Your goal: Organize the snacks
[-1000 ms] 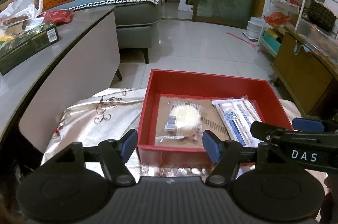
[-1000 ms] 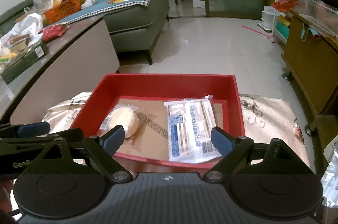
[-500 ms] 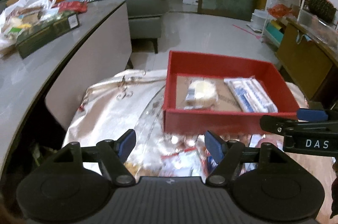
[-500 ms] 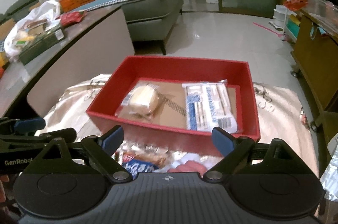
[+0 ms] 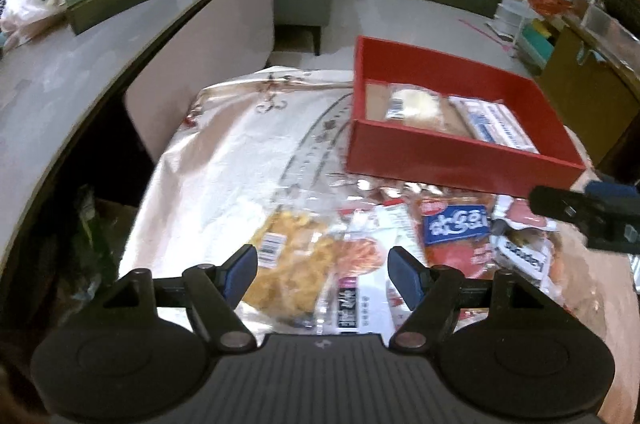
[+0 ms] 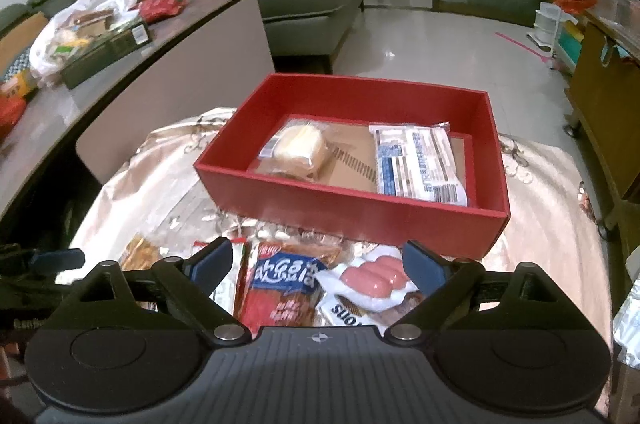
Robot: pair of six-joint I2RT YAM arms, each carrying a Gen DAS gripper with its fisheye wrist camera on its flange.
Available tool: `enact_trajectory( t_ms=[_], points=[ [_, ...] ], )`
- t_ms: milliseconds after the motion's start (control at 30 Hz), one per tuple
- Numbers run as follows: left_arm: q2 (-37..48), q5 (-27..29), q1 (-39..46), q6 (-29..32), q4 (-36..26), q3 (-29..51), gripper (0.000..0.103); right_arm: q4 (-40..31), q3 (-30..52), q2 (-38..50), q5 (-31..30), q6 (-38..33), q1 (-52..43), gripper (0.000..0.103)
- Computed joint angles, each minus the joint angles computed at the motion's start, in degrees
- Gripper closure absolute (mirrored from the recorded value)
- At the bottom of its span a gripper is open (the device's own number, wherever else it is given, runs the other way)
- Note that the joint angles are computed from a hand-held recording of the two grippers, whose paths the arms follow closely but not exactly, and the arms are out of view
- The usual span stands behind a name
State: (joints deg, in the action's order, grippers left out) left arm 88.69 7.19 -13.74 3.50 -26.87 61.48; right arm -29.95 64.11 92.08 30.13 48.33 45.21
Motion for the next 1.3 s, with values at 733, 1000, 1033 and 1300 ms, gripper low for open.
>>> enact_trajectory(
  t_ms=[733,1000,1033,1300],
  points=[
    [18.40,5.10,4.64,0.36,-3.21,12.50,0.018,1.45,3.37,6.02,-5.04,-3.01,-0.17,0.007],
    [19.61,3.50,4.37,-0.98,-1.00,11.53,0.018,1.36,5.34,8.65,-6.81,-3.60,-0.20,0.006],
    [19.30,3.46,4.27,-1.22,-1.24,11.47,0.023,1.18,5.67,8.98,-6.99,-3.74,-0.20,0.006],
    [12.21,2.61,7.27,-5.22,-5.40,7.95,0.031,0.91,7.85,10.98,-8.50,-3.89,0.25,0.006]
  ],
)
